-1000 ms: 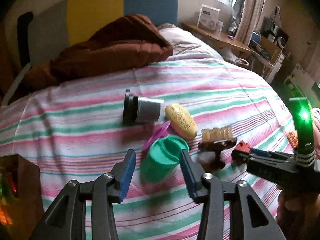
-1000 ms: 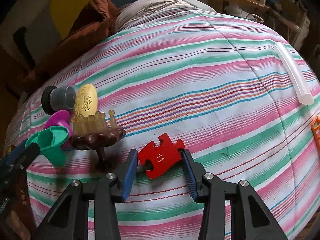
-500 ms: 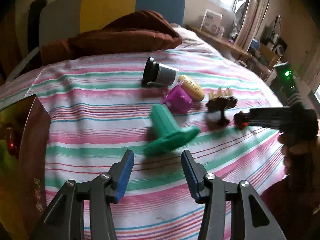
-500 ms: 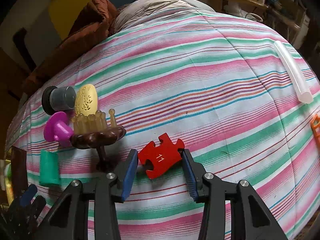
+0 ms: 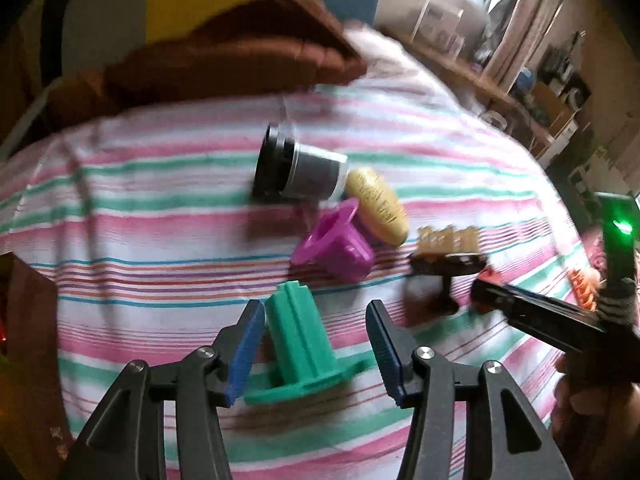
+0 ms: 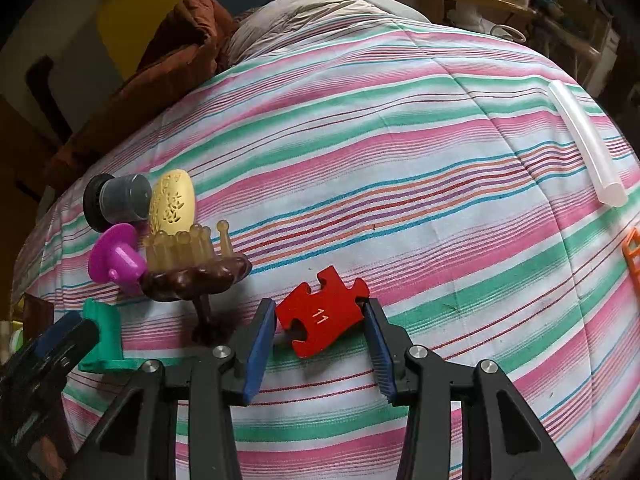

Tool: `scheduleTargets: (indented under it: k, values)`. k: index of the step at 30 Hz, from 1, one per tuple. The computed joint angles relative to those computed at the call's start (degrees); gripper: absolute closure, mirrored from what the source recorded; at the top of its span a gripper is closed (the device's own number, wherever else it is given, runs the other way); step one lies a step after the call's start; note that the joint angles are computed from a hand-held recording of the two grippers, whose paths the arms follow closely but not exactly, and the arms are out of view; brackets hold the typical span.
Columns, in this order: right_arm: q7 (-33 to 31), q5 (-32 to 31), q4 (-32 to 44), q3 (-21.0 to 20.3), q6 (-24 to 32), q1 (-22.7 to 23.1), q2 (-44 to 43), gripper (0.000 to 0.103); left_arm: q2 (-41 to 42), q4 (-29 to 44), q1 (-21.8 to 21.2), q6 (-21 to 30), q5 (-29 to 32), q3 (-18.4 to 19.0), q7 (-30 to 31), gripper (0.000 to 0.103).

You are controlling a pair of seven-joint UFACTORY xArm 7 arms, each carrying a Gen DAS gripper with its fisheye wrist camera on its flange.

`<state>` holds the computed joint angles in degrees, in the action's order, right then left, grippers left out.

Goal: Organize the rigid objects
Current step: 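Grasp the green funnel cup with the left gripper while the right holds the puzzle piece, then carry the green cup into the gold tray and open the left gripper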

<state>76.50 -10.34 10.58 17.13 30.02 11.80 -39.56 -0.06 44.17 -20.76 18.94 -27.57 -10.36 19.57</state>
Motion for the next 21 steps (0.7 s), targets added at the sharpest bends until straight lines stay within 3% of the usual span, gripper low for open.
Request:
scheduleTargets:
  k: [2,3,5,8,11,14,21]
  values:
    - [-0.21,0.07,-0.06,-0.05,0.74,0.33,-0.56,0.057,1.91,2.15,0.39,2.96,0.43,0.17,-0.20,0.062]
    - [-0.23,0.04,-0.03,-0.03,0.79,0.33,-0.53,0.057,2.67,3.02,0.77,4.85,0.42,0.24,-0.25,0.073]
    - [-0.17,0.06,-0.15,0.00,0.78,0.43,-0.71,0.057,1.99,2.43,1.82,5.58,-3.54,0.19,1.04,0.073]
    - [-0.19,0.20,-0.36,-0.11,0.77,0.55,-1.01,0.057,-2.33,-1.51,1.99,3.87,-13.30,0.46,9.65,0.073]
    - [-0.52,0.18,-0.43,-0.20,1.16,0.64,-1.33,0.057,-8.17,-6.58,-1.50,2.13,-24.12,3.53,20.36,0.073]
    - [-0.72,0.50,-0.68,-0.27,2.09,1.15,-2.34,0.057,-12.79,-11.51,-3.75,-0.51,-30.46,4.39,28.42,0.073]
    - [-0.69,0.18,0.00,0.22,3.18,1.24,-1.93,0.057,-11.97,-13.48,-8.32,-7.90,-29.67,5.48,31.77,0.070]
